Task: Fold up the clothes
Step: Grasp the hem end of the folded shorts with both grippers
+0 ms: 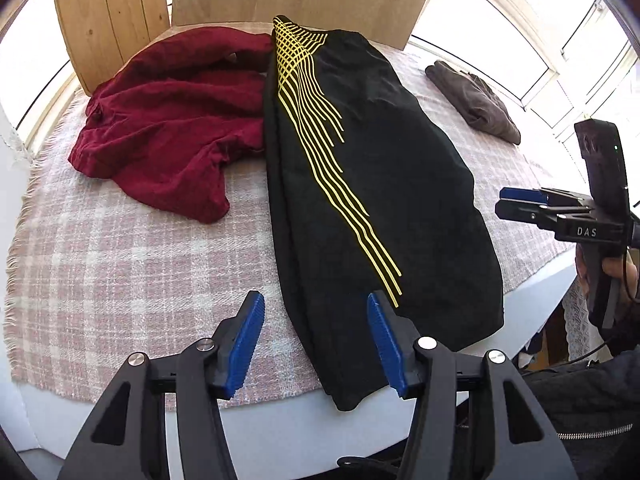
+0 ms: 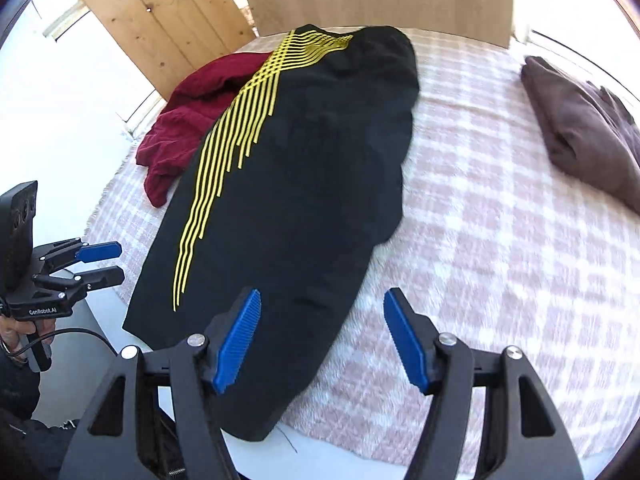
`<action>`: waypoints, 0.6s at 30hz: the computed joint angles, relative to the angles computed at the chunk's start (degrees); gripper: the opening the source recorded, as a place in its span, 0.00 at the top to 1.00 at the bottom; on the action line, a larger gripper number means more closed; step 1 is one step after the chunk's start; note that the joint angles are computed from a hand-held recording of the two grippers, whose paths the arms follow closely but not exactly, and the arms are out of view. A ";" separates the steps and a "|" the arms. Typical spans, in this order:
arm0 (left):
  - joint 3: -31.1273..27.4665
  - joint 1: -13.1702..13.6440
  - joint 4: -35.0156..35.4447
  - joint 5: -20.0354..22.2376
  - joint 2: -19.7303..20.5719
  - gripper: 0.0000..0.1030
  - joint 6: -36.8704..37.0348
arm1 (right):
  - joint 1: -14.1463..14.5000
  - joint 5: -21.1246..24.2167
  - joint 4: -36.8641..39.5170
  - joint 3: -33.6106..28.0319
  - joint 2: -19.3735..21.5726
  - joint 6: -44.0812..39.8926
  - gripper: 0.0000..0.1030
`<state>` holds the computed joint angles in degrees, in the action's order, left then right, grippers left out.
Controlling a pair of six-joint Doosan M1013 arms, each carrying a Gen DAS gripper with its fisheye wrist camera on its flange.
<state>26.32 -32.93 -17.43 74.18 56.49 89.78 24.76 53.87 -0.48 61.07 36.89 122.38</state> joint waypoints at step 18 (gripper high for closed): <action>3.68 -0.38 -1.96 0.14 -0.96 0.50 6.45 | 4.61 -1.76 -5.90 4.03 -0.10 12.15 0.47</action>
